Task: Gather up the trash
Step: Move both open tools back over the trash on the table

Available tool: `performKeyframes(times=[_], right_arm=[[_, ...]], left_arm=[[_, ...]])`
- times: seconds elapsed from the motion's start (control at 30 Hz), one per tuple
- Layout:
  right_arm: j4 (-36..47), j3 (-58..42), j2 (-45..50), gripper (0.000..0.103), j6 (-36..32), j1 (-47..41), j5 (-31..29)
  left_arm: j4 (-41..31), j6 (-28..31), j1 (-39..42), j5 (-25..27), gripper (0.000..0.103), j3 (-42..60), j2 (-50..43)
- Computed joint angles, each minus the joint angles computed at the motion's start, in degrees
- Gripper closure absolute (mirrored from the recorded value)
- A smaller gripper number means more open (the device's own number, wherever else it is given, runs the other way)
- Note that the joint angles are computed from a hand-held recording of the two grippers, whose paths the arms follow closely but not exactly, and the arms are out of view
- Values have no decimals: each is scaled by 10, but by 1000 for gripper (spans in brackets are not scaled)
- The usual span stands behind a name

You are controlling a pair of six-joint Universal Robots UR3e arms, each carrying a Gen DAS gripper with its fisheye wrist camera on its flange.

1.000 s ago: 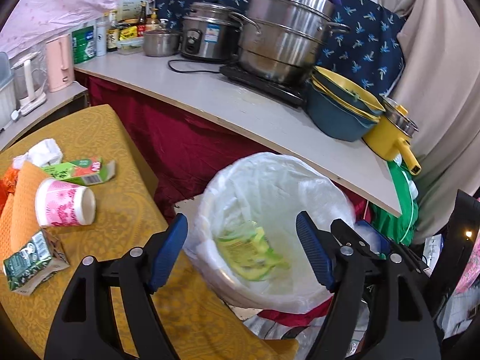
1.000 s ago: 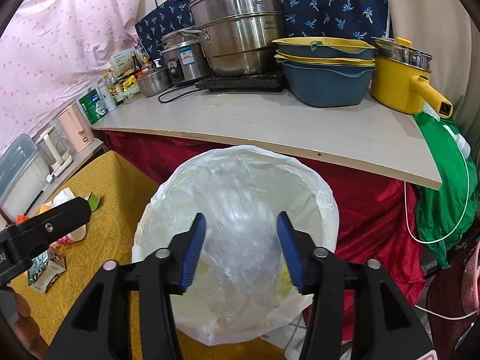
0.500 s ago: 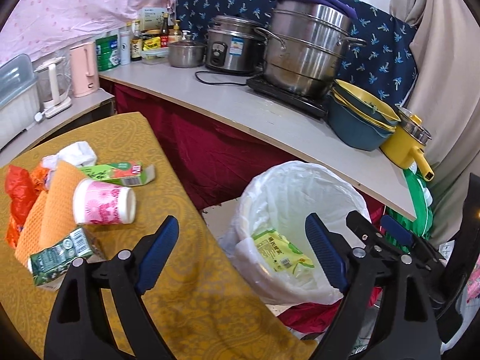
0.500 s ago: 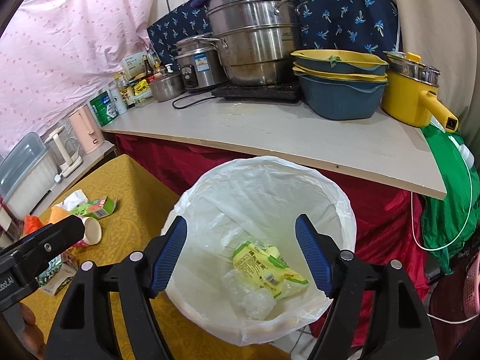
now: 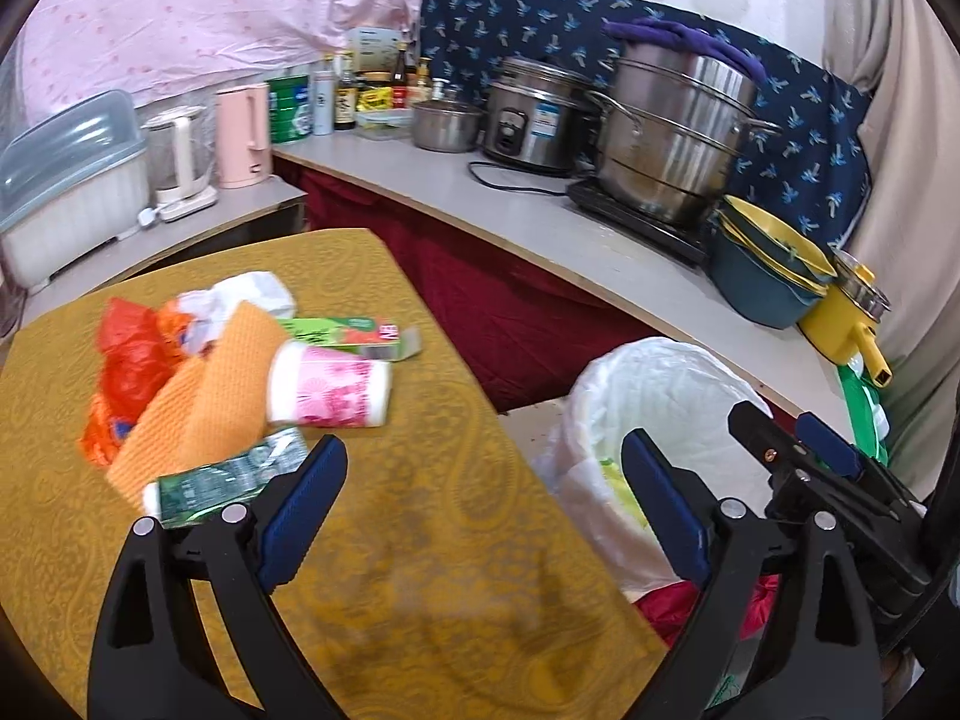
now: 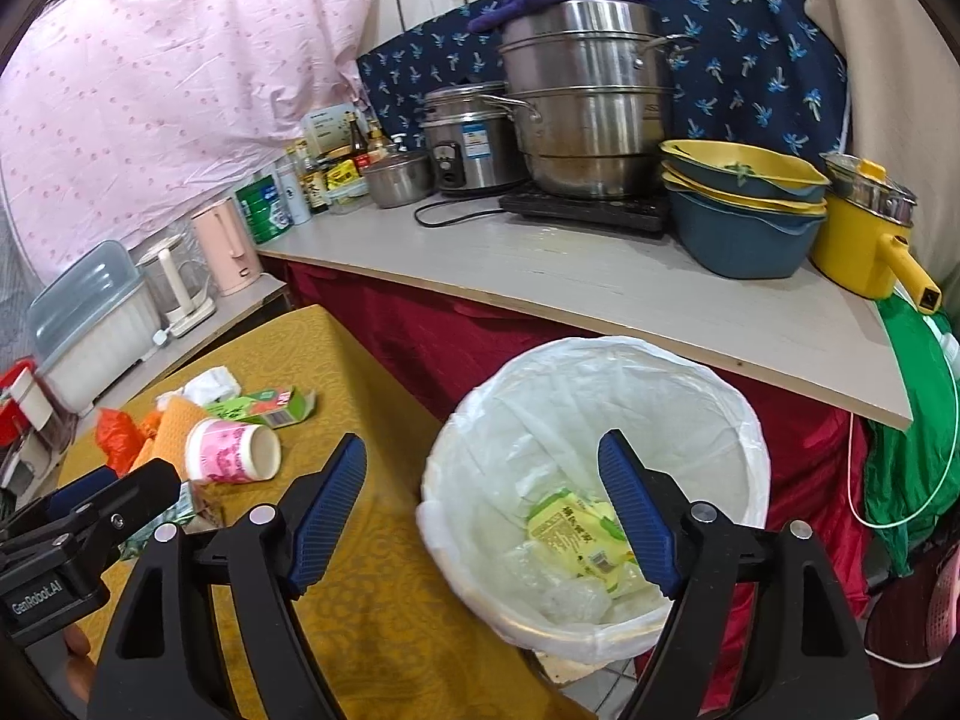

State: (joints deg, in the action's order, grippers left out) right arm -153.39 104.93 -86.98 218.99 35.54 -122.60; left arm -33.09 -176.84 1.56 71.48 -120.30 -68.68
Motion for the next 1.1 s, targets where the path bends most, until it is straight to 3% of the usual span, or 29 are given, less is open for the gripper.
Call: performKeyframes(times=[0.3,0.73,0.9,1.1], right_arm=[[37,-126,90,26,-9,56,-5],[96,-328,240,26,-34,106,25],[127,-416,299,26,-43,115,38],[180,-558,390,26,-53,121,61]], left_arm=[[-120,85,179,-84,14,-57,137],[-364,288,489,-199,14,-86,280],[-366,314,535,-200,14,-90,259],[-308,308,550,-184,14,-98,198]])
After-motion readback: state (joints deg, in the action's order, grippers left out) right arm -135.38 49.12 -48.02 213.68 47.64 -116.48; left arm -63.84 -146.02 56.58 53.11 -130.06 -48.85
